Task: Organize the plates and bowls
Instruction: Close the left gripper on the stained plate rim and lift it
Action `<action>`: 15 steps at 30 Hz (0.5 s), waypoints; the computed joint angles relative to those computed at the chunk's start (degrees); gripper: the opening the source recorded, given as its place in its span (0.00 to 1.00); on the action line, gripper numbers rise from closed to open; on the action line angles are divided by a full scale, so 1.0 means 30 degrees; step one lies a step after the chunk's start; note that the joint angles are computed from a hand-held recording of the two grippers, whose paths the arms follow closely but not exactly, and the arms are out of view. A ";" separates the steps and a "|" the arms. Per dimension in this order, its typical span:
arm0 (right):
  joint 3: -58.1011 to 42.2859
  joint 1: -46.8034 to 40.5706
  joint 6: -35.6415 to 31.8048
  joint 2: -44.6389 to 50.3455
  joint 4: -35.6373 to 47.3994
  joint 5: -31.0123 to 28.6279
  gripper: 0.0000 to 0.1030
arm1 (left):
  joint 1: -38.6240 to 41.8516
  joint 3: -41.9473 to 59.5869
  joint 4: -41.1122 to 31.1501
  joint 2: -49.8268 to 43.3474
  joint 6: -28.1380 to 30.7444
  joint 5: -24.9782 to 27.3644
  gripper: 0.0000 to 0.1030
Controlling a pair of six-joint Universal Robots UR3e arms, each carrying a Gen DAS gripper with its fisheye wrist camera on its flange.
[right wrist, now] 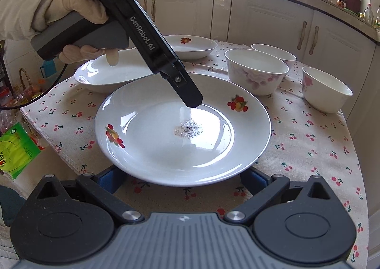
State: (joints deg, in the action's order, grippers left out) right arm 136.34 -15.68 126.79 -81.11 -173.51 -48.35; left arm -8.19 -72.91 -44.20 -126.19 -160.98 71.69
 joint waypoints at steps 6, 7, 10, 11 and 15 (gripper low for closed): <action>0.0023 -0.0011 -0.0006 0.0101 -0.0156 0.0086 1.00 | 0.0066 0.2149 -0.2639 -0.0966 0.0717 -0.0387 0.96; 0.0042 -0.0013 -0.0049 0.0093 -0.0178 0.0091 1.00 | 0.0105 0.2358 -0.2949 -0.1044 0.0795 -0.0520 0.96; -0.0016 0.0025 -0.0097 0.0073 -0.0125 0.0043 1.00 | 0.0165 0.3091 -0.3954 -0.1335 0.0926 -0.0863 0.93; -0.0029 0.0025 -0.0116 0.0081 -0.0107 0.0052 1.00 | 0.0162 0.3284 -0.4219 -0.1414 0.1020 -0.0900 0.92; -0.0029 0.0019 -0.0102 0.0089 -0.0105 0.0042 1.00 | 0.0177 0.3346 -0.4381 -0.1450 0.1335 -0.1057 0.92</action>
State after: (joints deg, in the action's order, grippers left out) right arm 136.26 -15.62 126.48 -80.84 -173.83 -48.23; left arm -7.66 -62.87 -57.35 -130.54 -156.97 68.52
